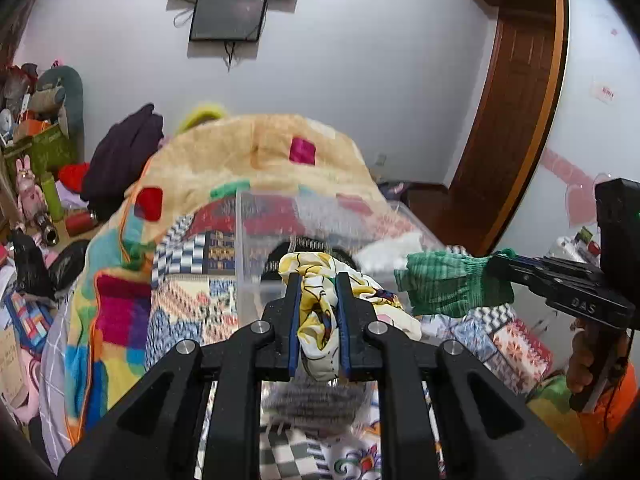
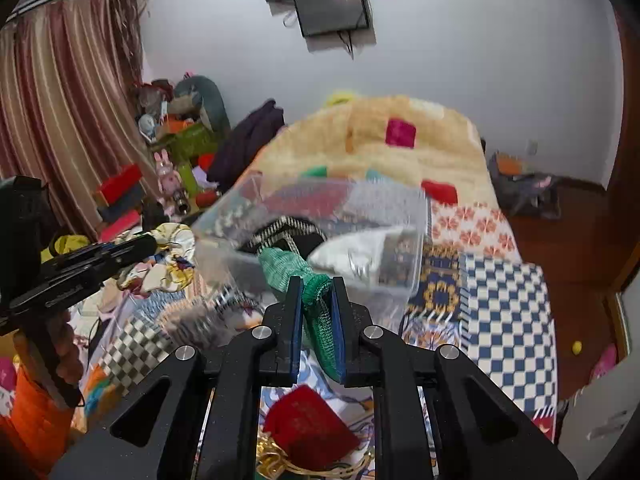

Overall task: Organize soft objects
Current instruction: 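Grasp the yellow floral scrunchie with the left tool while the right grasps the green sock, then release the scrunchie and green sock into the clear box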

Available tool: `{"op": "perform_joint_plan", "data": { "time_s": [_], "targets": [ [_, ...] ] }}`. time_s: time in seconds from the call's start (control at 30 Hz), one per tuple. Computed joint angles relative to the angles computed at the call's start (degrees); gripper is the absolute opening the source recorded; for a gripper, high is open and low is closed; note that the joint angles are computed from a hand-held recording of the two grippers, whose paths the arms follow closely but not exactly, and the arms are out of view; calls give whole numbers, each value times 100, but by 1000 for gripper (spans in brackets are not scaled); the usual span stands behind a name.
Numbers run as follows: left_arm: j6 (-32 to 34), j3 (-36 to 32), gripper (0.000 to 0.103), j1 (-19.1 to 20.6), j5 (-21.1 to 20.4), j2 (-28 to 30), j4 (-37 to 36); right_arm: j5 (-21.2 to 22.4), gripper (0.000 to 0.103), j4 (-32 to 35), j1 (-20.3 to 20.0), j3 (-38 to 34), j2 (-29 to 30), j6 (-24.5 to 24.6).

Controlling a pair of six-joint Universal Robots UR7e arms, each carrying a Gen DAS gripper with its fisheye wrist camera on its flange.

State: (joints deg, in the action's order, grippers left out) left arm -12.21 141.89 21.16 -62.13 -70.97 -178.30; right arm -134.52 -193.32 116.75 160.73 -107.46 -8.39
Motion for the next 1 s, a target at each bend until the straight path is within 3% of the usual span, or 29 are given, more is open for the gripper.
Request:
{"op": "perform_joint_plan", "data": {
  "time_s": [0.2, 0.4, 0.67, 1.0],
  "targets": [
    [231, -247, 15, 23, 103, 179, -320, -245, 12, -483, 449, -244, 289, -253],
    [480, -597, 15, 213, 141, 514, -546, 8, 12, -1106, 260, -433, 594, -751],
    [682, -1011, 15, 491, 107, 1093, -624, 532, 12, -1502, -372, -536, 999, -1132],
    [837, -1483, 15, 776, 90, 1884, -280, 1455, 12, -1392, -1619, -427, 1120, -1150]
  ]
}}
